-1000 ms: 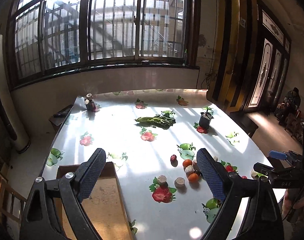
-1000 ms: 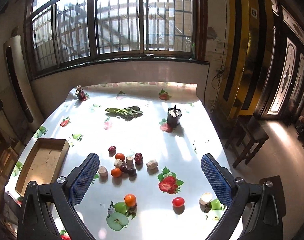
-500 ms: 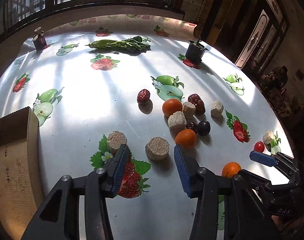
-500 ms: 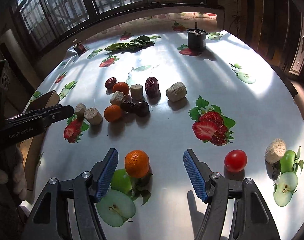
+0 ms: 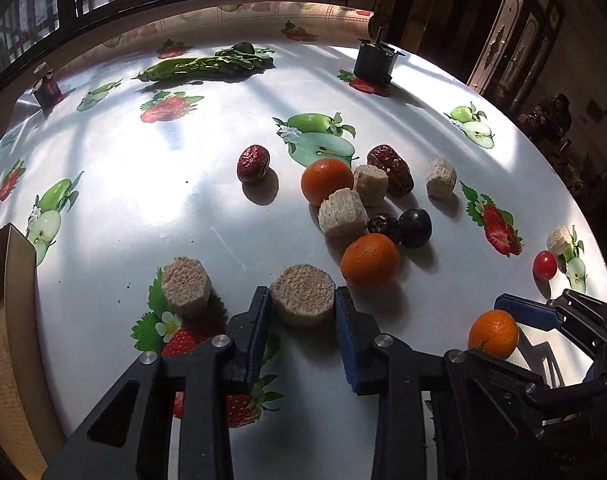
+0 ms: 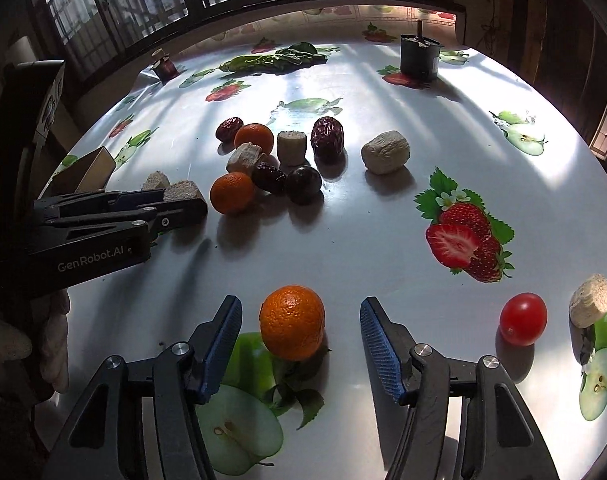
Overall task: Organize fruits
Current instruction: 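Grasp the round rice cake with the left tool while the right tool grasps an orange, then carry the rice cake with the left tool while the right tool carries the orange to the box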
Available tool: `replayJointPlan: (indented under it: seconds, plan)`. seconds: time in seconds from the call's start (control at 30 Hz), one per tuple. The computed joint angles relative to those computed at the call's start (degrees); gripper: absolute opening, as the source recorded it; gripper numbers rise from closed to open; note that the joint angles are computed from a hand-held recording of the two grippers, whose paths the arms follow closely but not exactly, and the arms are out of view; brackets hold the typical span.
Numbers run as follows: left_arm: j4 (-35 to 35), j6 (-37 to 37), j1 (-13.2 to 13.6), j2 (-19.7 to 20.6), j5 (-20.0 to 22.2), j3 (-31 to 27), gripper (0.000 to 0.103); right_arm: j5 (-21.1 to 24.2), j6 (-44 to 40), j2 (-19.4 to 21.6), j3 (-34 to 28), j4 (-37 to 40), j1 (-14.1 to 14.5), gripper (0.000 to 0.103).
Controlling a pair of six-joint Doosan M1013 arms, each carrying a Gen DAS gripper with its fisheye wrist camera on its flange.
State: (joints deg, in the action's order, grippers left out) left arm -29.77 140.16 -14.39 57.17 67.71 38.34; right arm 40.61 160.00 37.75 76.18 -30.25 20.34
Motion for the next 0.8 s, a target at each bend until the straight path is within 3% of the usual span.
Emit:
replayJointPlan:
  seconds: [0.2, 0.27, 0.47, 0.57, 0.8]
  plan:
    - [-0.9, -0.1, 0.5, -1.7, -0.8, 2.5, 0.031, 0.7, -1.3, 0.4, -0.7, 0.0, 0.3, 0.033]
    - [-2.4, 0.6, 1.2, -2.9, -1.1, 4.1, 0.031, 2.4, -0.8, 0.5, -1.3, -1.2, 0.8, 0.033]
    - [-7.7, -0.3, 4.6, -6.1, -1.2, 7.7, 0.031, 0.7, -0.2, -0.5, -1.2, -2.6, 1.9, 0.033]
    - [-9.1, -3.0, 7.0, -7.0, -3.6, 8.6, 0.031, -1.3, -1.3, -0.7, -2.3, -2.2, 2.5, 0.033]
    - [-0.1, -16.2, 11.7, -5.6, -11.9, 6.1, 0.031, -6.6, -15.4, 3.3, -11.5, 8.0, 3.9, 0.033]
